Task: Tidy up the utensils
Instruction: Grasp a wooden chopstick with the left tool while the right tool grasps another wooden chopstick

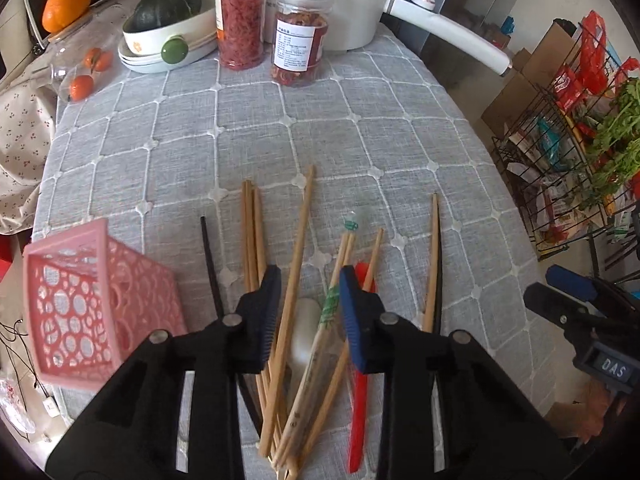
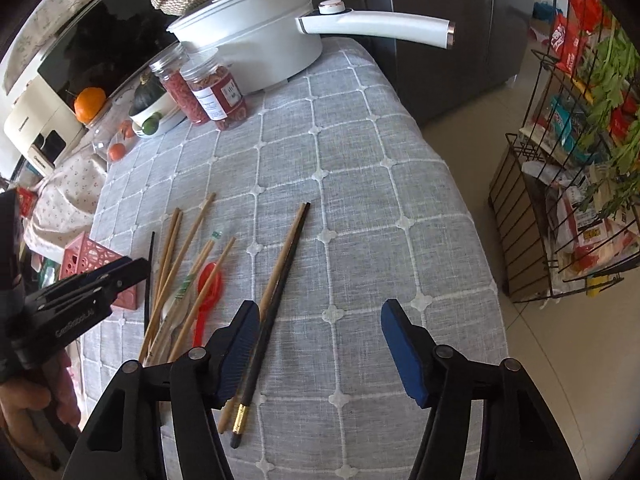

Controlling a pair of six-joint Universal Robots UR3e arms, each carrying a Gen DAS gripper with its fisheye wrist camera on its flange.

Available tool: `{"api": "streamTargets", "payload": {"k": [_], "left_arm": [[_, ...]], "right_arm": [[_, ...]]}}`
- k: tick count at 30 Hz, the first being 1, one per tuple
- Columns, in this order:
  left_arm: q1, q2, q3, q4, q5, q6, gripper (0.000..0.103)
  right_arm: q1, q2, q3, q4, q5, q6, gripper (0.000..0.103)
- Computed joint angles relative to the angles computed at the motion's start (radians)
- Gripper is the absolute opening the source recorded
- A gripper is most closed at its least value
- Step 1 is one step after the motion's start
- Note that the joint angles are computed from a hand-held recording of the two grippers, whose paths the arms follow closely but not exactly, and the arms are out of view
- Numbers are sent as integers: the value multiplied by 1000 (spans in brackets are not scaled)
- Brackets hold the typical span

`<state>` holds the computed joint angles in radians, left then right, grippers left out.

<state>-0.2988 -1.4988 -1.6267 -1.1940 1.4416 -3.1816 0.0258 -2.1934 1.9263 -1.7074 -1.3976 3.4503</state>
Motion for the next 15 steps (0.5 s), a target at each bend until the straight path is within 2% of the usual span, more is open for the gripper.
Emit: {"api": "streamTargets", "payload": {"k": [3, 5, 8, 11, 15], "left_arm": [[-14, -81, 32, 24, 17, -18, 27], [-31, -130, 56, 35, 42, -30, 20], [-47, -181, 83, 33, 74, -36, 15], [-54, -192, 82, 43, 88, -38, 8], [-79, -156, 59, 80, 107, 4, 7]], "right_arm": [[-12, 9, 19, -6, 11, -34, 62], [-29, 7, 29, -1, 25, -55, 62], [-48, 3, 38, 8, 45, -82, 62], [-53, 4, 39, 9, 48, -88, 62], [-48, 17, 41, -2, 48, -89, 62]]}}
